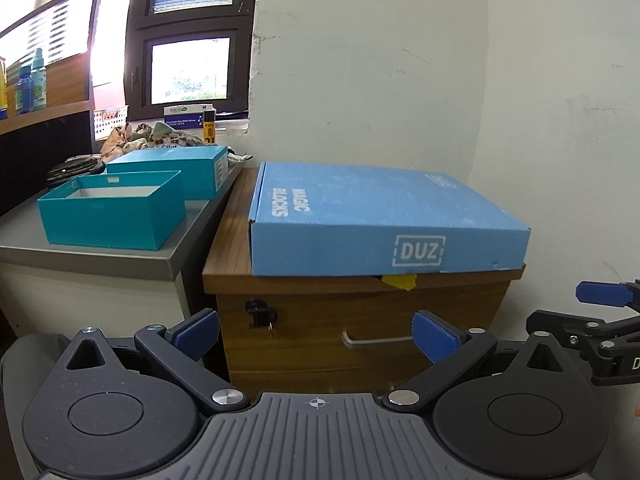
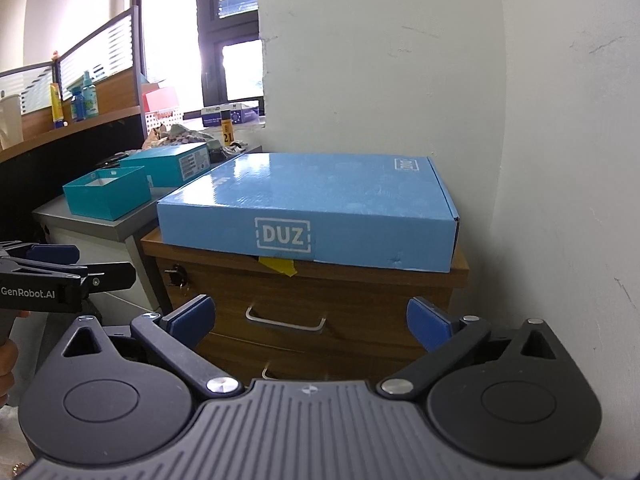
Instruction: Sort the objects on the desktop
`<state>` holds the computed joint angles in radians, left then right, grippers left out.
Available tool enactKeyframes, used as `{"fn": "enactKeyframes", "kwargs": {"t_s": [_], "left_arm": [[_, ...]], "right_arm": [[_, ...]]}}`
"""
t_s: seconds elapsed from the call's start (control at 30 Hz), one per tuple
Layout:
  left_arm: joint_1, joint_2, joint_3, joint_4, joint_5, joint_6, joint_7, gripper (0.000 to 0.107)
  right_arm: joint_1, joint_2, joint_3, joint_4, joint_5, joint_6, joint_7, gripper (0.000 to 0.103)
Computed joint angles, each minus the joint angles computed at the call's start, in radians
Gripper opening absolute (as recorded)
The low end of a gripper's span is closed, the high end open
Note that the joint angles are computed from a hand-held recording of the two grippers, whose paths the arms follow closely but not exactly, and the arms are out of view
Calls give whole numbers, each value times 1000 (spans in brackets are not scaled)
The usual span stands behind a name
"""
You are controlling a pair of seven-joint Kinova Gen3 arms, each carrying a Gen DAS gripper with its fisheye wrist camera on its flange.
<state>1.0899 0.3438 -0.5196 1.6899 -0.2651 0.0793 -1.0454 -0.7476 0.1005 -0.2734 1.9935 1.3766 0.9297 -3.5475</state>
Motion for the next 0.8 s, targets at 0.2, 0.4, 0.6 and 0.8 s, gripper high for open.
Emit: {"fn": "enactKeyframes", "kwargs": {"t_s": [0.2, 0.4, 0.6, 0.8], "left_arm": [[144, 18, -138, 22, -39, 6, 40, 103], [153, 20, -143, 32, -32, -18, 19, 103], [164, 28, -160, 36, 26, -26, -31, 103], [166, 29, -163, 41, 59, -32, -63, 103]], "right_arm": [[-39, 1, -22, 24, 12, 64, -27, 103], [-45, 1, -23, 30, 8, 83, -49, 103], [-38, 16, -15, 16, -9, 68, -20, 103], [-40, 23, -8, 10, -9, 56, -6, 103]]}}
